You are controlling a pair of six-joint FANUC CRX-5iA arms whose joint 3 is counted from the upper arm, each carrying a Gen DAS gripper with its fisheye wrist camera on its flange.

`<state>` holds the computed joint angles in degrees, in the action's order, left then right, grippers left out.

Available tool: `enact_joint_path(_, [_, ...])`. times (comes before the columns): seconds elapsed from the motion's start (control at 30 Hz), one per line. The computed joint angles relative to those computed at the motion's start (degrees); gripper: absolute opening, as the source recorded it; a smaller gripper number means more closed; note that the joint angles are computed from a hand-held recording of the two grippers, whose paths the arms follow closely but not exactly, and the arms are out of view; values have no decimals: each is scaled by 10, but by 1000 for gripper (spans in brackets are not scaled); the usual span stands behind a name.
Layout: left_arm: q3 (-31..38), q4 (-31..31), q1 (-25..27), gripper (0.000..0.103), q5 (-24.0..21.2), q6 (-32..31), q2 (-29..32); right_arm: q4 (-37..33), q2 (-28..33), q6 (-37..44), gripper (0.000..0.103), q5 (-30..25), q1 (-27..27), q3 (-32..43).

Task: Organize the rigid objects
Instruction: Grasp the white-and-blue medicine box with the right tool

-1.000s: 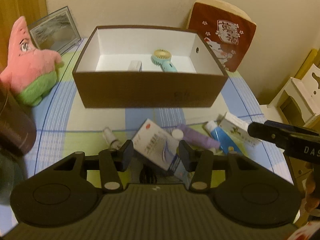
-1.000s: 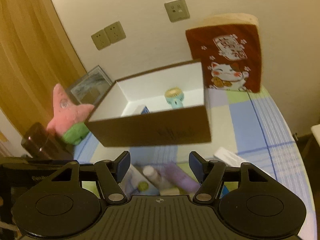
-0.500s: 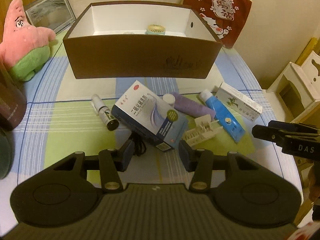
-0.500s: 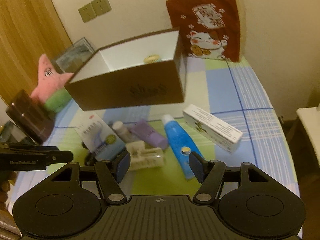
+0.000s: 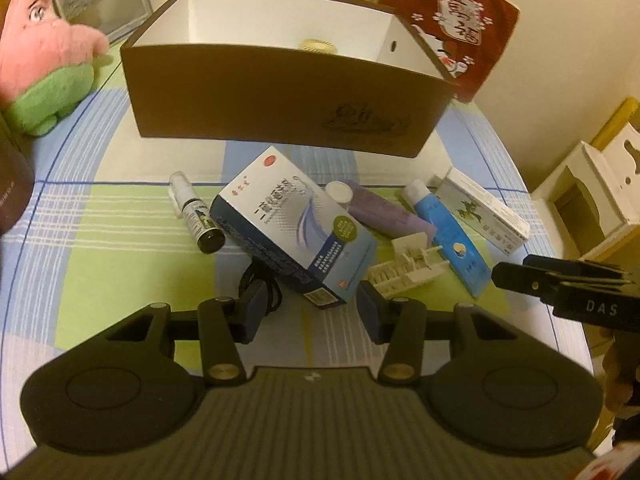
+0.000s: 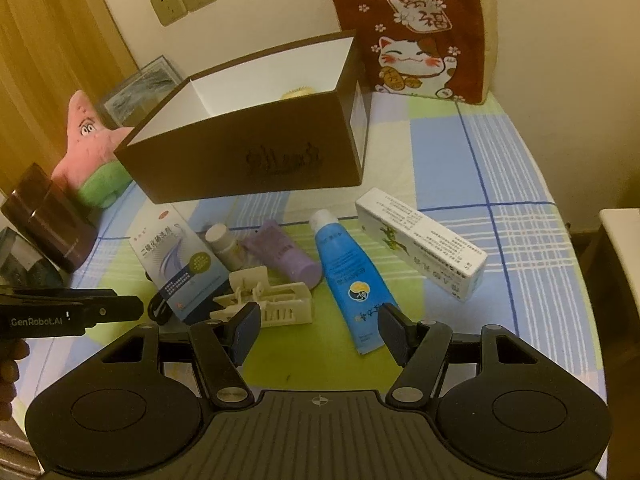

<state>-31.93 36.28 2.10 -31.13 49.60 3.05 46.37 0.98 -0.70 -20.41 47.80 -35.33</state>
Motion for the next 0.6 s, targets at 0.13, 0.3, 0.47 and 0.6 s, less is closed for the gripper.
enact_joint_path(0.13, [2,18,5,46,3,2,14,-16,15,28,65,12,-4,13])
enact_joint_path(0.3, [8,4,9,46,3,1,25,-54,41,90,65,16,-1,40])
enact_joint_path(0.47, [8,-16,11,46,12,-19,29,-83,61,126,65,18,1,64])
enact_joint_path(0.6, [11,-41,23,46,13,-15,27,-82,70,131,65,24,0,73])
